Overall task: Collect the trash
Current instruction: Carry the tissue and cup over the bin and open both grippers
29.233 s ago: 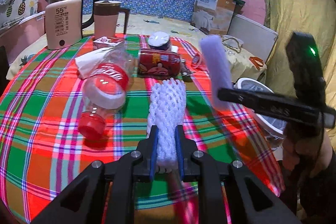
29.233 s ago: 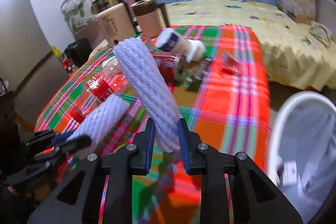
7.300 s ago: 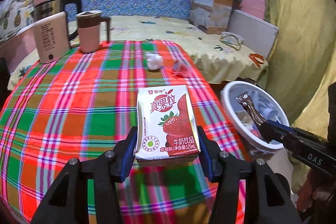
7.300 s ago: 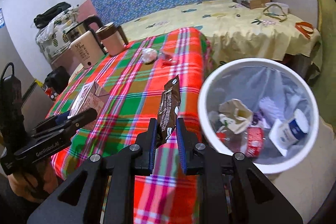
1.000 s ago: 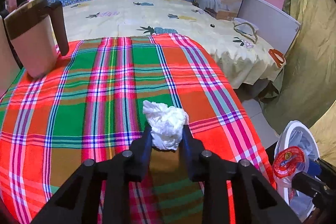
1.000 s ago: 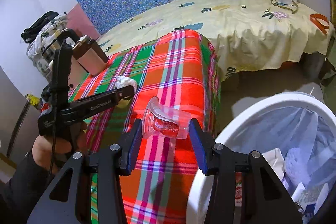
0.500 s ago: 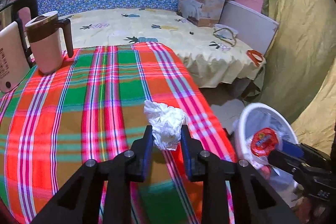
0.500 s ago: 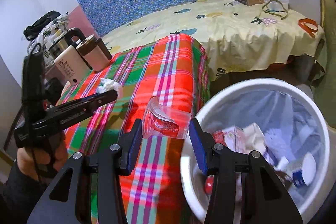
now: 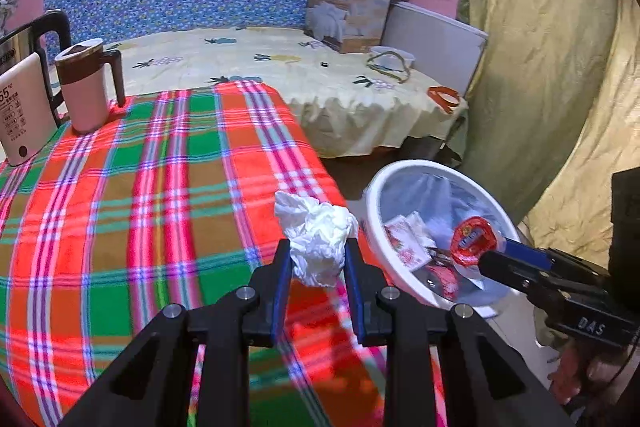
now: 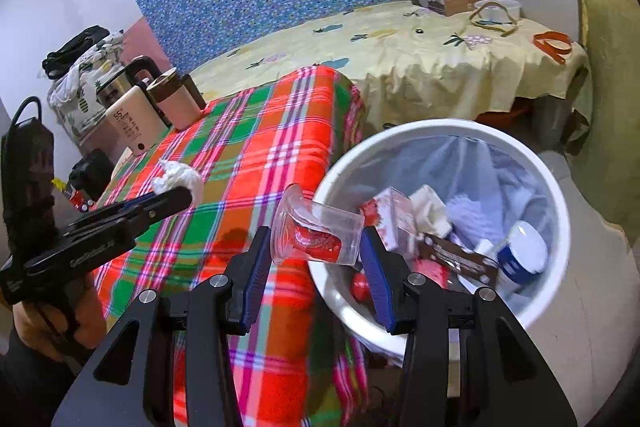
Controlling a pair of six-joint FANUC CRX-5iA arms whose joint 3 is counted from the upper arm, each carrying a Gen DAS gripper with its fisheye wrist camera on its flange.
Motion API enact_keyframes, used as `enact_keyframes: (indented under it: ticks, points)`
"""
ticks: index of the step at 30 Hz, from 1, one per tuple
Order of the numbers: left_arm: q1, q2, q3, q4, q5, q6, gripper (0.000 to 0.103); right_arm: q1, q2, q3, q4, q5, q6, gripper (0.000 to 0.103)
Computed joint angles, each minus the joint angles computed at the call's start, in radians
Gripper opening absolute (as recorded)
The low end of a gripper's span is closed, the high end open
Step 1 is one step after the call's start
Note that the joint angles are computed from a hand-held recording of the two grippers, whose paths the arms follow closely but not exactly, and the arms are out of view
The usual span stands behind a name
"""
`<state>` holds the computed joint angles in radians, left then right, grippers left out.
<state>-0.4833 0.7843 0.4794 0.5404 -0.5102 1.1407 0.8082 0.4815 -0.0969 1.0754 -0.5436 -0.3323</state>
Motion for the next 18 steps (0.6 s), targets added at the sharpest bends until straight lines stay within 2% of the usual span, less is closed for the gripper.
enact_keyframes:
  ticks: [7,18]
  points:
    - [-0.033,-0.014,-0.033,0.046,0.011,-0.059,0.027,-0.003,-0.038,-0.068,0.049,-0.017,-0.082,0.047]
    - [-0.071,0.050,0.082,0.007,-0.051,-0.048,0.027,-0.019,-0.079,-0.148,0.098,-0.041,-0.183,0.047]
